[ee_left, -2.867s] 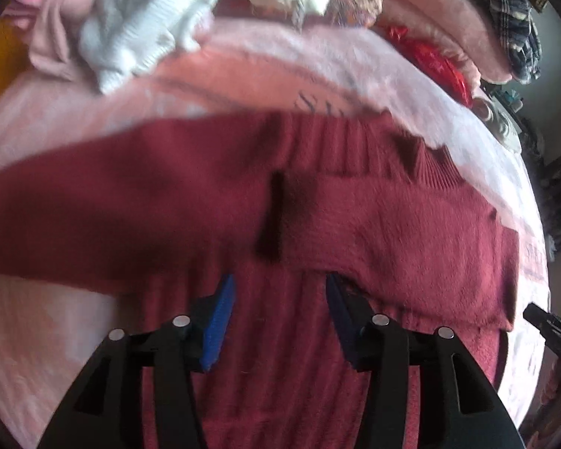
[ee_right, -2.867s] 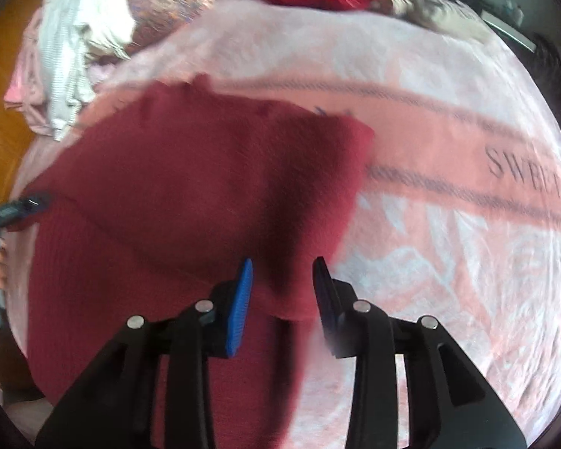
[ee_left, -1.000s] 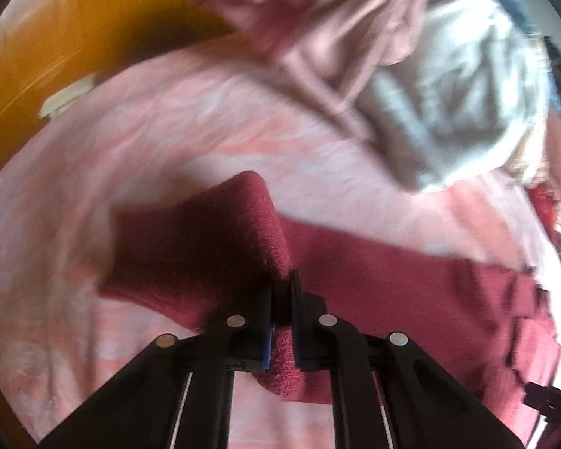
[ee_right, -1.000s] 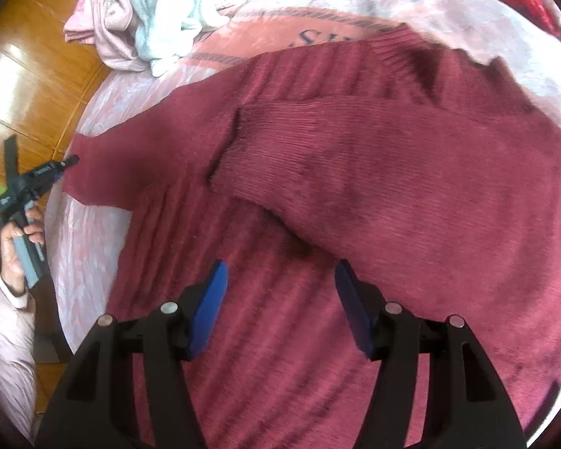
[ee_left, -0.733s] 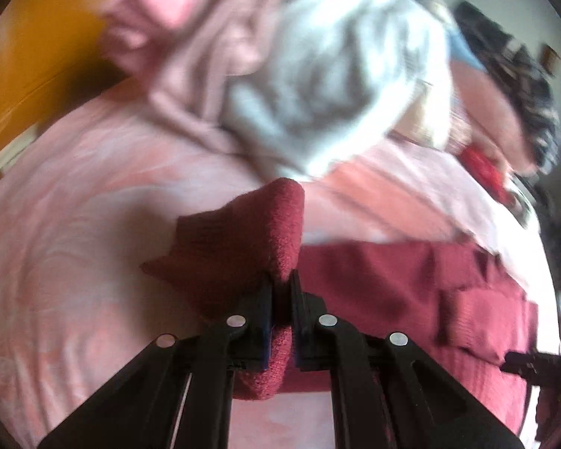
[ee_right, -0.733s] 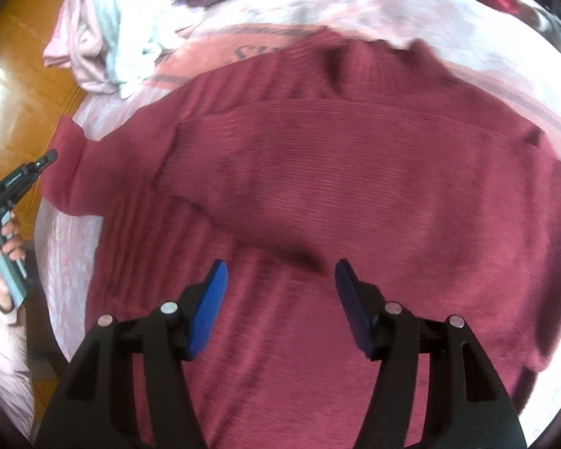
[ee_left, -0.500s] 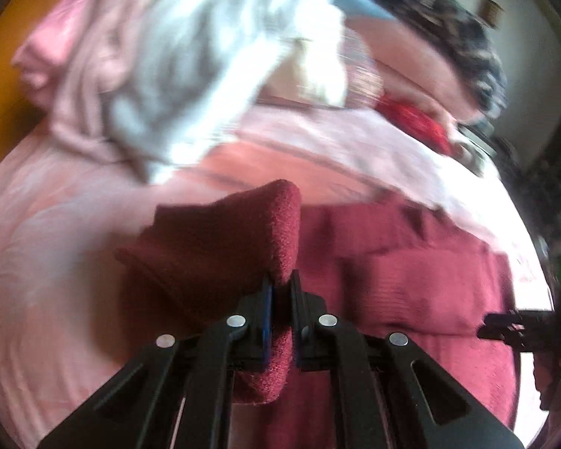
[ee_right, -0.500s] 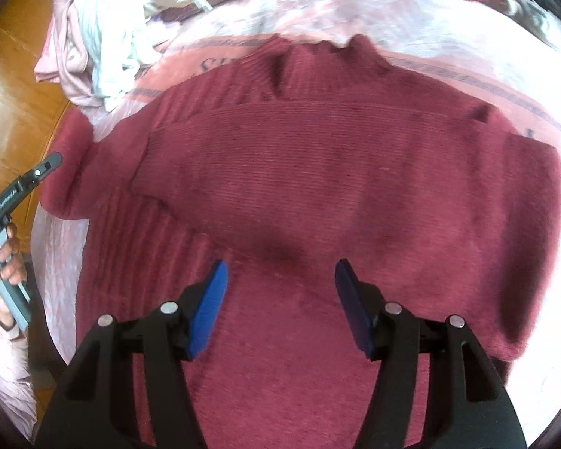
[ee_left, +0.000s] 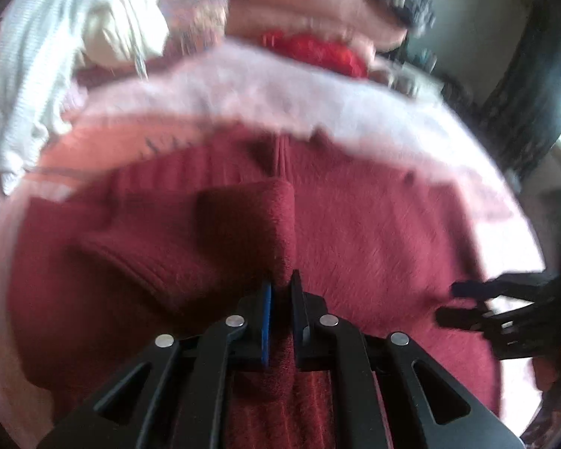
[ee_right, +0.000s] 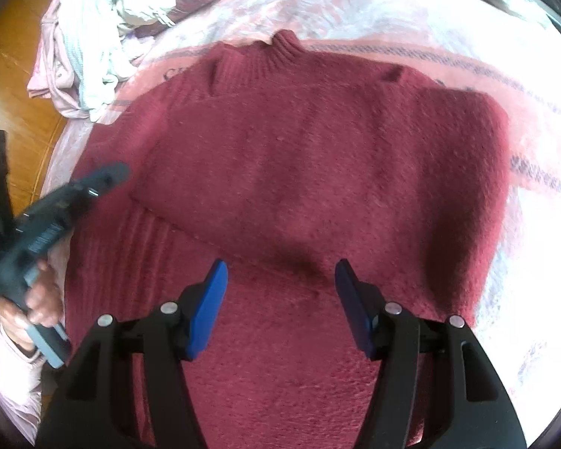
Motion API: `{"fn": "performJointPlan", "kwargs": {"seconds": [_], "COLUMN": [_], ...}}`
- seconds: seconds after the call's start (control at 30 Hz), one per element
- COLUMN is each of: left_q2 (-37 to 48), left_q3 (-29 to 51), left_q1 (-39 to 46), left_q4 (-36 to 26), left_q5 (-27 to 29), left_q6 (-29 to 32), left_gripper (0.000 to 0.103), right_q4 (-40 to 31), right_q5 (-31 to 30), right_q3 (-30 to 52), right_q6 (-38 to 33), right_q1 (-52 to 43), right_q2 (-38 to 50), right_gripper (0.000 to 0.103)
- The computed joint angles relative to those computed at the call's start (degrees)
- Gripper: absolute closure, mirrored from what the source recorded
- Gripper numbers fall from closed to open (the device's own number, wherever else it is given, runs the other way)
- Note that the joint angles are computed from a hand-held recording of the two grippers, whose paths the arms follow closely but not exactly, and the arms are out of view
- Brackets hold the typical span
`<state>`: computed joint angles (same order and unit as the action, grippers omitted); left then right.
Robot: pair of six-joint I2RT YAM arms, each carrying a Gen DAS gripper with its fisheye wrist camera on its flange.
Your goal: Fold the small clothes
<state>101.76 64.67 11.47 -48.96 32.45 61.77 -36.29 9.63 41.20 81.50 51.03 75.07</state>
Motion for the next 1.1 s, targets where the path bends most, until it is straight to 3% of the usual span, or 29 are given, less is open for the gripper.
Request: {"fn": "performJointPlan", "kwargs": {"seconds": [0.07,0.13,0.2,0.3,0.37,0.43,0.57,0.7,0.9,0.97,1.03,1.1], "left_q2": [1.1,0.9,0.8,3.3,5.4,10.0,20.3,26.3,30.4,29.8,28.5,27.7], "left_q3": [-1.6,-0.9,3.7,14.2,19.9,26.6,38.2,41.7,43.2,41.2,38.6,37.3], "left_q1": [-1.2,-0.3,2.2,8.5,10.6,12.1,12.1,11.8,11.0,10.7,10.5,10.5], "left_q4": [2.7,1.2,-5.5,-15.0,-14.5,-10.9,-9.5,-6.0,-4.7,-2.4,0.0,1.0], "left_q5": [-2.7,-2.4,-1.5,4.1,4.5,3.5,-4.4,-9.7,-11.0,-11.4,-11.5,-11.6], "left_q6": [-1.5,-0.1,3.9,10.5,8.9,3.5,-3.4,-3.8,-4.5,-4.6,-4.2,-4.2], "left_gripper": [0.086,0.08,0.051,0.043,0.042,0.042,0.047,0.049,0.049,0.049,0.049,0.048], "right_q4": [0.8,0.8,0.6,0.4,0.7,1.4,3.5,-3.3,-11.6,-14.7,-13.5,-4.8], "right_q5": [-0.4,-0.5,-0.3,0.5,0.2,-1.4,-4.3,-4.3,-2.4,-0.7,0.7,-0.6], "right_q3": [-0.8,-0.3,1.4,6.4,11.1,17.9,31.5,49.2,63.9,66.6,63.1,51.9], "right_q6": [0.3,-0.1,-1.0,-3.8,-6.6,-10.1,-14.7,-17.7,-20.1,-20.4,-20.3,-17.9], "right_q1": [-0.2,-0.7,-1.3,-2.2,-3.0,-4.4,-4.6,-6.0,-7.1,-6.8,-6.7,-7.2], "right_q2": [0.0,0.7,1.6,4.6,8.0,13.9,26.4,40.7,52.7,55.0,52.7,45.3], "right_gripper": [0.043,0.043,0.043,0.043,0.043,0.043,0.043,0.042,0.038,0.057,0.089,0.095]}}
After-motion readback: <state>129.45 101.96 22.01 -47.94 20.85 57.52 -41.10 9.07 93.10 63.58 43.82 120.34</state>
